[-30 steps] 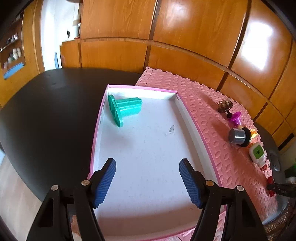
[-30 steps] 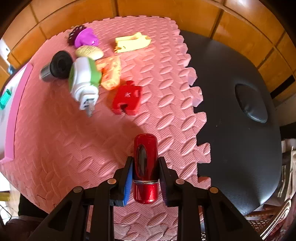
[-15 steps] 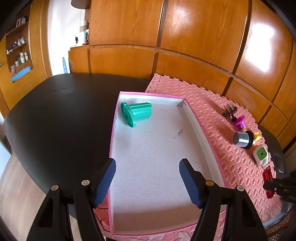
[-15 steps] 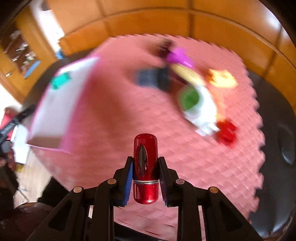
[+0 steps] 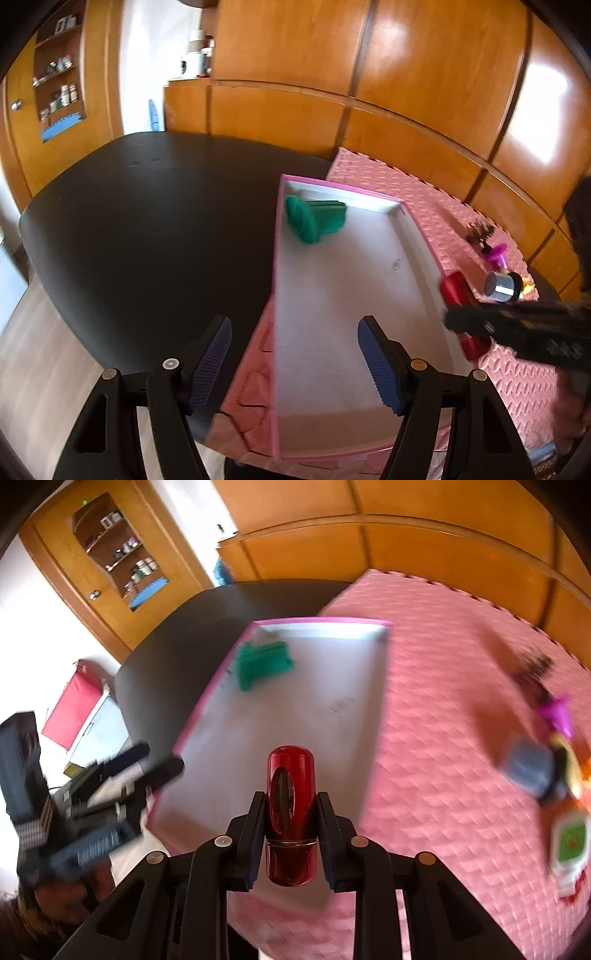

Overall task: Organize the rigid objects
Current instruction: 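Carry the red tube to the white box and release it with the right gripper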

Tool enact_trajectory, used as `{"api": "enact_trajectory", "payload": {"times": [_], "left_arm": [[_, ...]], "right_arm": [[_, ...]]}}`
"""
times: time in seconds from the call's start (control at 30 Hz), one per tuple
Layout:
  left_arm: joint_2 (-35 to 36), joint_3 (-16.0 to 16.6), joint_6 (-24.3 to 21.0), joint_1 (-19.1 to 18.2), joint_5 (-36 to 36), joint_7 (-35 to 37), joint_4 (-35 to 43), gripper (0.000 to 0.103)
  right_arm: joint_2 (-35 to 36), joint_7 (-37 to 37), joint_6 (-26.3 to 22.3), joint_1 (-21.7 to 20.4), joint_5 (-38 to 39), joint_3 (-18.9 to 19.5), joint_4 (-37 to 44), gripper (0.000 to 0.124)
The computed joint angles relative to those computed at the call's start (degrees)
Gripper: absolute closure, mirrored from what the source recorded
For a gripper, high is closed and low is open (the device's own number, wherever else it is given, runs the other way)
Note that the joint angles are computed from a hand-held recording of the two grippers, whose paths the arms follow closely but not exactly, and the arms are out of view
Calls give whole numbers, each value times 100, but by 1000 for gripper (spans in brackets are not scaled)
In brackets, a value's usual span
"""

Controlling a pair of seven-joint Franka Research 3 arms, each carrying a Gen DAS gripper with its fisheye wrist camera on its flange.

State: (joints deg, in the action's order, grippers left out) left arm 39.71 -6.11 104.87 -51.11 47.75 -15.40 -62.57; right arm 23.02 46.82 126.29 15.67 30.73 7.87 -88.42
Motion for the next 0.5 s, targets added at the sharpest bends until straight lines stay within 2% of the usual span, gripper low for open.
{"api": "enact_trajectory", "payload": {"times": [0.2, 0.37, 0.5], "left_arm": [[-538, -108, -10, 108, 7, -617, -868, 31], [-827, -295, -58, 258, 33, -1028, -1345, 31], [-943, -408, -59, 348, 51, -1176, -1553, 31]], "right_arm": [[733, 736, -34, 427, -455, 19, 914, 99], [1497, 1416, -332, 666, -705, 51, 1927, 99], [2102, 1798, -811, 733, -653, 177, 2791, 98]]}}
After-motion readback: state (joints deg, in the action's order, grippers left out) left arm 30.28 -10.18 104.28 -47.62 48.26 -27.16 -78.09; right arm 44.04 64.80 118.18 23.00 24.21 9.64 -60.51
